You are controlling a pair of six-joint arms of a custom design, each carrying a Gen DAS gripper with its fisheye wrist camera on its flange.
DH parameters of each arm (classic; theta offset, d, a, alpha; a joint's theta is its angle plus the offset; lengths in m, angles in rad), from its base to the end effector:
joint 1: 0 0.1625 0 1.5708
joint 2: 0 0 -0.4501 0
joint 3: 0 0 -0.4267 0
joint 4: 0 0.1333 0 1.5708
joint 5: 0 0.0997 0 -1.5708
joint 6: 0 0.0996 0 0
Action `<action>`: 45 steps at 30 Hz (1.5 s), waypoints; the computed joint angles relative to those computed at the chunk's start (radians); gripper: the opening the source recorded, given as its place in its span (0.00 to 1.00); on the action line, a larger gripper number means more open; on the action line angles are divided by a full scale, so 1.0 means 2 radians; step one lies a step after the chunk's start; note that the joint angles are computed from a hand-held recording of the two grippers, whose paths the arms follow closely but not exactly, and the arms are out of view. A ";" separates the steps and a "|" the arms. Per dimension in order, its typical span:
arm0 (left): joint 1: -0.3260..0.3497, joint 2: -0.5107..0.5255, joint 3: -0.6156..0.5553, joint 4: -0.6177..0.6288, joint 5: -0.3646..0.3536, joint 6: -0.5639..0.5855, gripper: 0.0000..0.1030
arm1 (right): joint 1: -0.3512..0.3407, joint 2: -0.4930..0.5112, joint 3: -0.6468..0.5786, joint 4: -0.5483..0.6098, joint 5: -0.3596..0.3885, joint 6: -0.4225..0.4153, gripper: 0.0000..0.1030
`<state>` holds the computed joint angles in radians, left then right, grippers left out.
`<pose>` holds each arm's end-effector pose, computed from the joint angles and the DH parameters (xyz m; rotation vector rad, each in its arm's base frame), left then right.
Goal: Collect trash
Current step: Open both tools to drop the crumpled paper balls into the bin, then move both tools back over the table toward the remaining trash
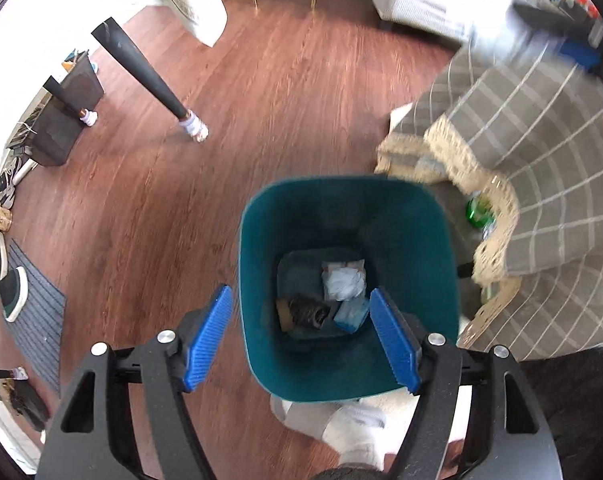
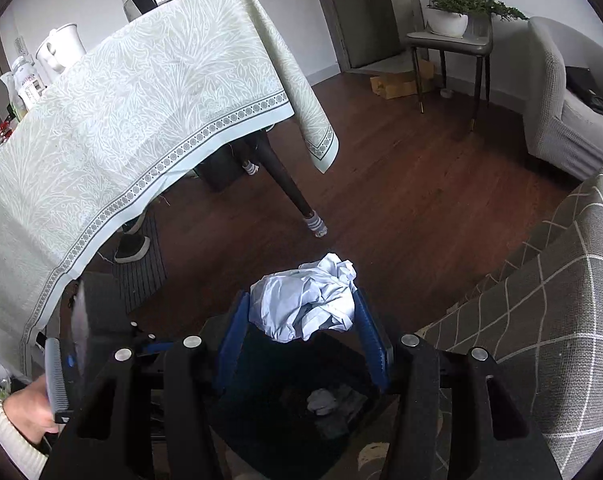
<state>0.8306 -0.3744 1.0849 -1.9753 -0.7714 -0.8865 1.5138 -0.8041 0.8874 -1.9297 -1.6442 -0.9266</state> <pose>-0.3996 -0.7409 -0.0474 -0.0190 2.3449 -0.4703 0.0768 -0.8662 0.3827 1.2213 -2.6650 0.3075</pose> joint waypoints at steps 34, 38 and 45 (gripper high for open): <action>-0.055 -0.036 0.049 -0.262 0.127 0.070 0.47 | 0.002 -0.005 0.126 -0.064 -0.179 -0.088 0.52; -0.061 -0.030 0.039 -0.298 0.132 0.093 0.46 | 0.000 -0.015 0.143 -0.082 -0.181 -0.113 0.53; -0.064 -0.008 0.005 -0.313 0.127 0.101 0.46 | -0.003 -0.030 0.154 -0.083 -0.181 -0.131 0.64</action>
